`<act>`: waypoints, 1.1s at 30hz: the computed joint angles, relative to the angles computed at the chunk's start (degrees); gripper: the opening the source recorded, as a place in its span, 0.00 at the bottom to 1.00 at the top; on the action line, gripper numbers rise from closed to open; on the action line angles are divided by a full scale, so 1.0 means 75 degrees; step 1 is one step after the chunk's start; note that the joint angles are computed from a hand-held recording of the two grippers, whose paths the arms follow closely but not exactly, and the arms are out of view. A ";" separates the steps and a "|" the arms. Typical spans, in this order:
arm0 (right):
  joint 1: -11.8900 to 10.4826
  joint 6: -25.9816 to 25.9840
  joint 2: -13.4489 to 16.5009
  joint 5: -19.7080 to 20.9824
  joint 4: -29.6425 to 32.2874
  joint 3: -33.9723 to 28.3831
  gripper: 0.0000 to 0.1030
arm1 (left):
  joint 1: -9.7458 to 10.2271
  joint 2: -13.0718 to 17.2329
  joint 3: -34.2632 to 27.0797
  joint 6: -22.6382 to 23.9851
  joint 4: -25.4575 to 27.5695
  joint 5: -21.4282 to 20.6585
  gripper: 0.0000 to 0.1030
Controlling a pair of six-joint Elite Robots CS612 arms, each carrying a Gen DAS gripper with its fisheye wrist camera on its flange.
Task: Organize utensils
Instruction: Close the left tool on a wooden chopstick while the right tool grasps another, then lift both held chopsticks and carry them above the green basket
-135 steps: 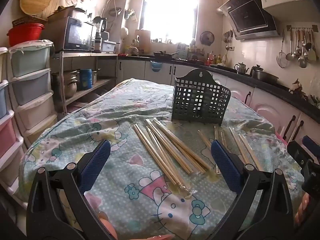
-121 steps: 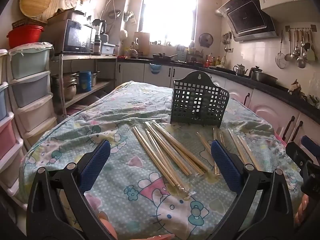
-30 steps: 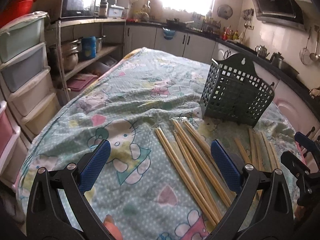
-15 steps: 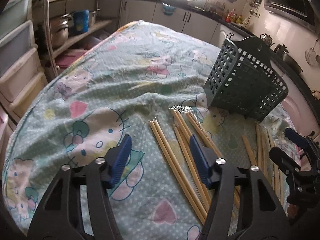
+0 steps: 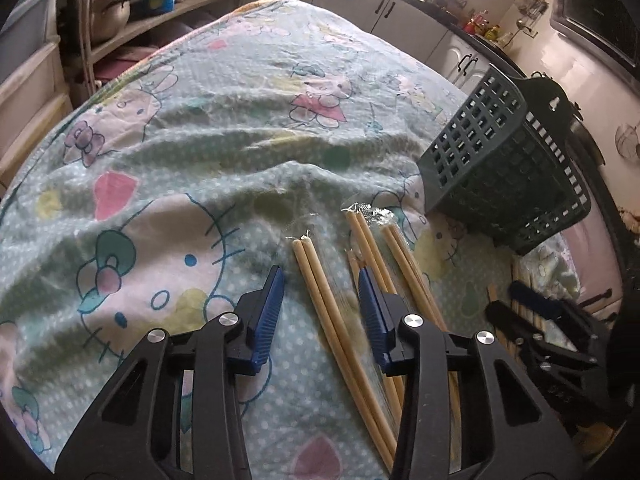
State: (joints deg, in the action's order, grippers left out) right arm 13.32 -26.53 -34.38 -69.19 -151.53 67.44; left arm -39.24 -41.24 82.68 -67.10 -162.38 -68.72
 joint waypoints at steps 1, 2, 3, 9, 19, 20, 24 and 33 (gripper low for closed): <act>0.0001 0.0016 0.0040 0.0016 0.0270 -0.0106 0.50 | 0.0020 0.0000 0.0004 -0.0035 -0.0024 -0.0057 0.30; 0.0006 0.0031 0.0070 0.0011 0.0417 -0.0172 0.48 | 0.0041 0.0002 0.0005 -0.0061 -0.0047 -0.0112 0.30; 0.0012 0.0043 0.0102 -0.0006 0.0565 -0.0242 0.47 | 0.0069 0.0011 -0.0014 -0.0080 -0.0044 -0.0169 0.29; 0.0071 0.0051 0.0208 -0.0141 0.0860 -0.0491 0.38 | 0.0148 0.0057 -0.0165 -0.0052 0.0228 -0.0232 0.24; 0.0039 -0.0061 0.0270 0.0332 0.1249 -0.0736 0.06 | 0.0187 0.0083 -0.0383 0.0073 0.0812 -0.0077 0.07; 0.0028 -0.0098 0.0264 0.0444 0.1308 -0.0751 0.06 | 0.0184 0.0071 -0.0377 0.0087 0.0830 -0.0070 0.07; -0.0048 -0.0289 0.0136 0.0827 0.1249 -0.0595 0.06 | 0.0120 -0.0056 -0.0216 0.0255 0.0554 0.0144 0.06; -0.0259 -0.0393 -0.0189 0.1935 0.0645 -0.0222 0.06 | -0.0122 -0.0367 -0.0164 0.0956 0.0247 0.1133 0.05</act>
State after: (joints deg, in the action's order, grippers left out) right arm 11.38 -29.47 -35.80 -54.68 -146.69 65.78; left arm -40.15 -43.99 81.45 -59.92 -160.53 -60.23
